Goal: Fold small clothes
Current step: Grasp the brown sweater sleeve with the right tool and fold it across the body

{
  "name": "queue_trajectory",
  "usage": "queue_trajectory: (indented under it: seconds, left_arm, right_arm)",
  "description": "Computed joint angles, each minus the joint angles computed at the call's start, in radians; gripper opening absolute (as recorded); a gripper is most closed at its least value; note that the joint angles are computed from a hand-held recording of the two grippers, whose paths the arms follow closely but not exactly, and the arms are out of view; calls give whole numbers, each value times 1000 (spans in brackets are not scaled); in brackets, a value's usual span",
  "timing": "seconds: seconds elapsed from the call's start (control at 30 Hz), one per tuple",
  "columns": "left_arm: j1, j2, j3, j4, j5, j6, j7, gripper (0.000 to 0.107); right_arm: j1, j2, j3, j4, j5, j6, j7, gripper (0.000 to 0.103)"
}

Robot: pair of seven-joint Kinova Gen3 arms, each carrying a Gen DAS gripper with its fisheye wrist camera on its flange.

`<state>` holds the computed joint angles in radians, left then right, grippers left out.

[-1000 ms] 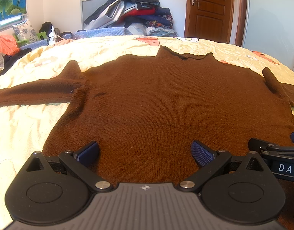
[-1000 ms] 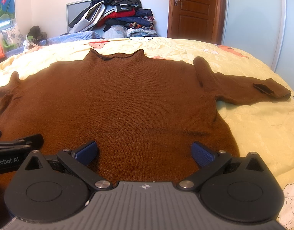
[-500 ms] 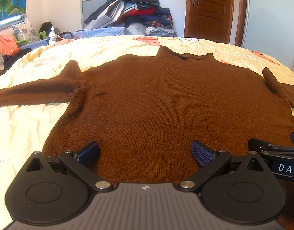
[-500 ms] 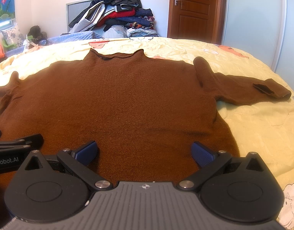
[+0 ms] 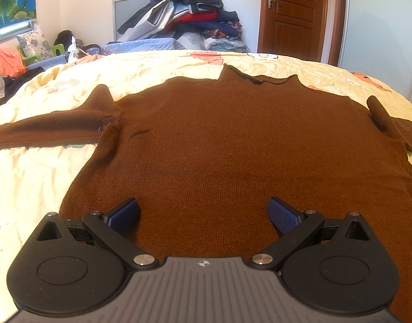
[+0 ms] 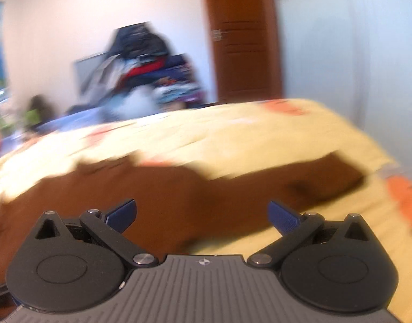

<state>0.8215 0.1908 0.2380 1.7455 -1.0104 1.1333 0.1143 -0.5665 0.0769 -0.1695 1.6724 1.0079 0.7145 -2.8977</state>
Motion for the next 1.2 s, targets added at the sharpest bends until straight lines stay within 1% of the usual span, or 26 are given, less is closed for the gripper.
queue_trajectory:
  seconds: [0.03, 0.07, 0.13, 0.2, 0.27, 0.3, 0.33, 0.37, 0.47, 0.5, 0.53, 0.57, 0.6, 0.63, 0.67, 0.7, 0.77, 0.8, 0.83, 0.9, 0.93, 1.0, 1.07, 1.13, 1.17, 1.2]
  left_arm:
    - [0, 0, 0, 0, 0, 0, 0, 103]
    - [0, 0, 0, 0, 0, 0, 0, 103]
    - [0, 0, 0, 0, 0, 0, 0, 103]
    - [0, 0, 0, 0, 0, 0, 0, 103]
    - [0, -1, 0, 1, 0, -1, 0, 103]
    - [0, 0, 0, 0, 0, 0, 0, 103]
    - [0, 0, 0, 0, 0, 0, 0, 103]
    - [-1, -1, 0, 1, 0, -1, 0, 103]
    - [-1, 0, 0, 1, 0, 0, 0, 103]
    - [-1, -1, 0, 1, 0, -1, 1, 103]
    - [-1, -1, 0, 1, 0, -1, 1, 103]
    - [-1, -1, 0, 1, 0, -1, 1, 103]
    - [-1, -1, 1, 1, 0, -1, 1, 103]
    - [-1, -1, 0, 2, -1, -2, 2, 103]
    - [-1, -1, 0, 1, -1, -3, 2, 103]
    - [-2, 0, 0, 0, -1, -4, 3, 103]
    - [-2, -1, -1, 2, -3, -8, 7, 103]
    - [-2, -2, -1, 4, -4, -10, 9, 103]
    - [-3, -3, -1, 5, -5, -13, 12, 103]
    - [-3, -6, -1, 10, -9, -18, 21, 103]
    - [-6, -10, -1, 16, -10, -25, 26, 103]
    - [-8, -10, 0, 19, -14, -29, 32, 103]
    - [-10, -11, 2, 20, -15, -31, 35, 103]
    - [-12, -13, 3, 22, -15, -32, 34, 103]
    - [-12, -12, 3, 21, -15, -32, 33, 103]
    - [-13, -12, 4, 21, -15, -33, 32, 103]
  right_arm:
    - [28, 9, 3, -5, 11, 8, 39, 99]
    - [66, 26, -12, -11, 38, 23, 79, 93]
    - [159, 72, -84, -22, 88, 65, 161, 83]
    - [251, 113, -165, -26, 93, 67, 242, 62]
    - [333, 141, -251, -27, 107, 71, 323, 54]
    - [351, 151, -273, -37, 102, 81, 364, 54]
    - [360, 159, -276, -47, 86, 78, 405, 54]
    - [353, 162, -262, -53, 63, 65, 444, 54]
    - [288, 173, -158, -88, -4, 31, 528, 54]
    - [293, 173, -149, -89, -25, 12, 544, 54]
    - [315, 173, -159, -94, -59, -4, 569, 53]
    - [354, 170, -186, -98, -99, -23, 593, 45]
    - [389, 167, -211, -99, -140, -38, 612, 34]
    - [409, 169, -222, -112, -181, -38, 628, 30]
    - [410, 172, -217, -128, -220, -31, 652, 23]
    - [409, 175, -207, -142, -260, -25, 666, 12]
    - [433, 175, -212, -171, -340, -14, 660, 9]
    - [431, 165, -195, -173, -372, -26, 644, 9]
    - [433, 149, -182, -170, -410, -46, 636, 9]
    - [465, 112, -199, -164, -492, -100, 628, 9]
    - [489, 91, -229, -161, -532, -134, 641, 9]
    - [543, 69, -316, -167, -614, -197, 688, 9]
    - [574, 75, -407, -184, -695, -258, 729, 9]
    - [570, 112, -493, -214, -772, -303, 810, 9]
    - [553, 139, -520, -234, -813, -313, 851, 9]
    - [516, 169, -529, -255, -839, -320, 876, 9]
